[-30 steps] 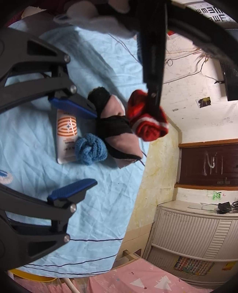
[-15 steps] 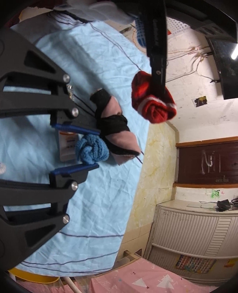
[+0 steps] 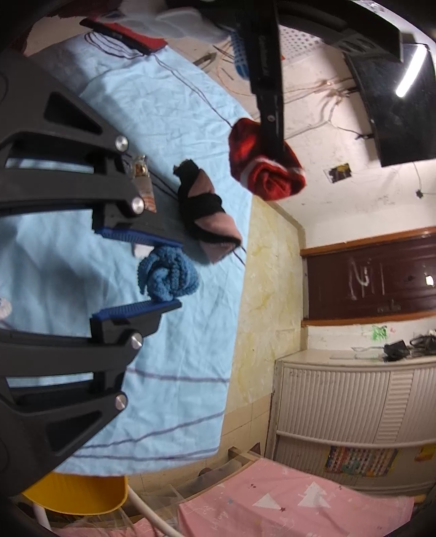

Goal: Collect trash
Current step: 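Lift both socks and carry them toward the yellow bin, then open both tools over the yellow bin to drop the socks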

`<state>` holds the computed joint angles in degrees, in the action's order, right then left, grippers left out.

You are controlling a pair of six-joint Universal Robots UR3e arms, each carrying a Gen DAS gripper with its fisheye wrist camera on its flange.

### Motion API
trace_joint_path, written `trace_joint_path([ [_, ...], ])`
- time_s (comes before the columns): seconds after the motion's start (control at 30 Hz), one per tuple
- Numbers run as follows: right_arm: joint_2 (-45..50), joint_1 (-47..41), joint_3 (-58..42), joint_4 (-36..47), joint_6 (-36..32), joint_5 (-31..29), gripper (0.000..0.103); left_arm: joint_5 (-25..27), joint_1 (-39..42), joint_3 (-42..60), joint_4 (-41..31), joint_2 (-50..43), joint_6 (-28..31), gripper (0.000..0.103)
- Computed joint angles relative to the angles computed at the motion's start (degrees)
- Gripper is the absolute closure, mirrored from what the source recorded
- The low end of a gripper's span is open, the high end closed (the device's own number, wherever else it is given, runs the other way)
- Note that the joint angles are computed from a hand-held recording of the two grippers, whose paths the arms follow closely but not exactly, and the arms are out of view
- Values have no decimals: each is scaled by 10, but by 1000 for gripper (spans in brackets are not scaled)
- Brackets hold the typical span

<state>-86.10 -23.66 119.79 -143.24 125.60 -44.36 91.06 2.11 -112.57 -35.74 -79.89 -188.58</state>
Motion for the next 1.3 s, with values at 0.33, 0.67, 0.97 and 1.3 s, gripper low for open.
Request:
trace_joint_path([
  [0.33, -24, -117, -1, 84, -55, 67, 74, 82, -122, 102, -24, -71, -47, 95],
  [0.67, 17, -222, -40, 151, -95, 113, 74, 151, -248, 273, -69, -213, -96, 95],
  [0.97, 84, -287, -102, 194, -117, 125, 74, 176, -328, 472, -135, -361, -110, 95],
  [1.3, 167, -329, -156, 155, -93, 119, 74, 177, -382, 785, -266, -563, -110, 95],
])
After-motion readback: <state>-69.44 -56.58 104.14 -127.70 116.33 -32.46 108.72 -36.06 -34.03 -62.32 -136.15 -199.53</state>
